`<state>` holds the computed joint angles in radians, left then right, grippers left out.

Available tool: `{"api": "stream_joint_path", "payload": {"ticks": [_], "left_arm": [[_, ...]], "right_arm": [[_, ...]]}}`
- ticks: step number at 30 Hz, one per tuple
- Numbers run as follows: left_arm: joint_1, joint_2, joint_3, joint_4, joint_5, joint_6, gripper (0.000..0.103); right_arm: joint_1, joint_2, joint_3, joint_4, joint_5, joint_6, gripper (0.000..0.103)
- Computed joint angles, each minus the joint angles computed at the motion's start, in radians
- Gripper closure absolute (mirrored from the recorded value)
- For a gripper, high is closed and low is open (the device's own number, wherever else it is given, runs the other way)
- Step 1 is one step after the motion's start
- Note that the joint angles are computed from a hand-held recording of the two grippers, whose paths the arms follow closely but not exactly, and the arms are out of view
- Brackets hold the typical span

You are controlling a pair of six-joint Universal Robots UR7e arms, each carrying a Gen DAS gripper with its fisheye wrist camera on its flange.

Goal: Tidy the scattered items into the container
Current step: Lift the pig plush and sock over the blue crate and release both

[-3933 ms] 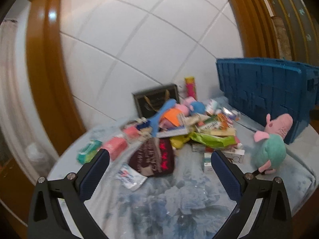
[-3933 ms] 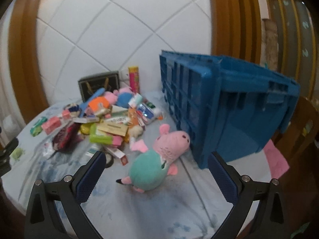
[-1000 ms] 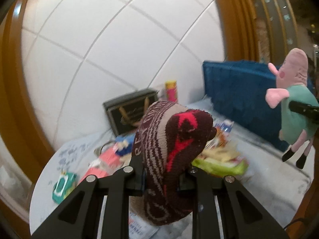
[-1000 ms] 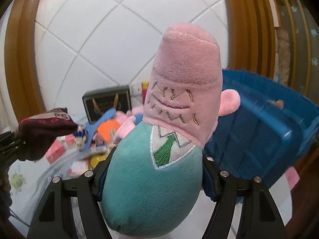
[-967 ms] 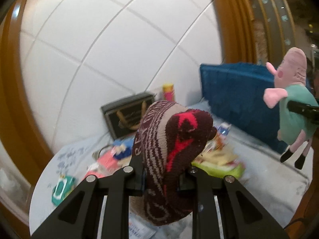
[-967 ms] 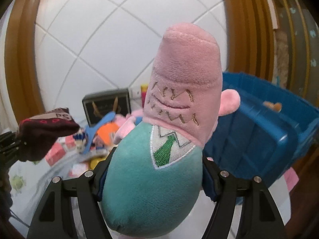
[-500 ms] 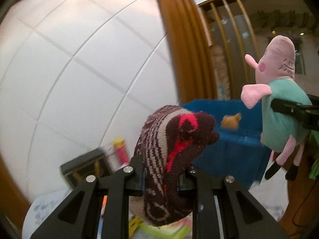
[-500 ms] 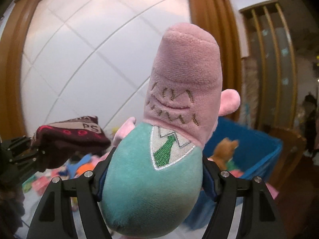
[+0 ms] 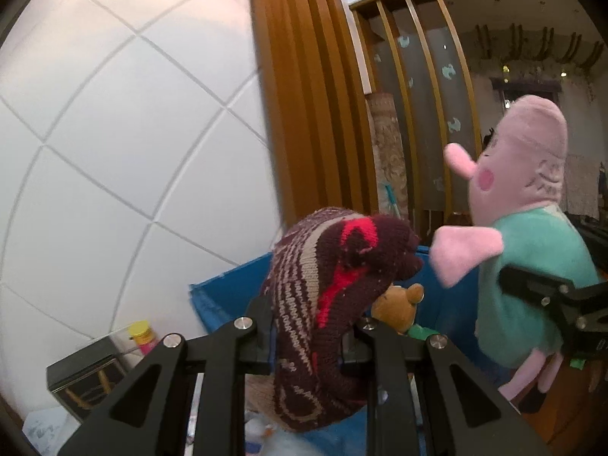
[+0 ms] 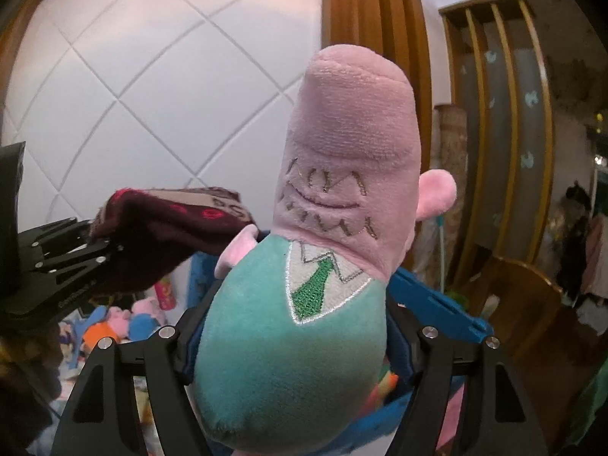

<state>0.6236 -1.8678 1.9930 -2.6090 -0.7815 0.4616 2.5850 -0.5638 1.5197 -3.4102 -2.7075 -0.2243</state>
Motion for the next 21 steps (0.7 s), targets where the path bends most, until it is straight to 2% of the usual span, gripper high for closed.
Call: {"api": "stream_joint_path", "payload": {"ticks": [2,4,6,7,9,14,16,21], "left_arm": [[0.017,0.074,-0.019,-0.029,0.005,-0.013,0.079],[0.039,0.154,-0.048,-0.067,0.023,-0.018,0.071],[0.057,0.228,-0.085,-0.115,0.052,-0.019,0.05],[0.062,0.26,-0.102,-0.157,0.067,-0.007,0.044],[0.066,0.308,-0.131,-0.242,0.09,0.026,0.016],[0.034,0.326,-0.128,-0.446,0.144,0.16,0.0],[0.007,0.293,-0.09,-0.497,0.168,0.197,0.0],[-0.036,0.228,-0.012,-0.538,0.208,0.237,0.0]], "right_arm": [[-0.043,-0.029,0.0,0.051,0.034,0.012,0.026],[-0.091,-0.042,-0.032,0.133,0.073,0.04,0.021],[-0.124,-0.046,-0.069,0.19,0.098,0.037,0.014],[-0.138,-0.046,-0.089,0.215,0.108,0.031,0.014],[-0.148,-0.038,-0.109,0.209,0.103,0.002,0.013],[-0.137,-0.03,-0.1,0.057,0.105,-0.118,0.007],[-0.119,-0.026,-0.075,-0.021,0.103,-0.155,0.002],[-0.093,-0.042,0.0,-0.12,0.119,-0.169,0.001]]}}
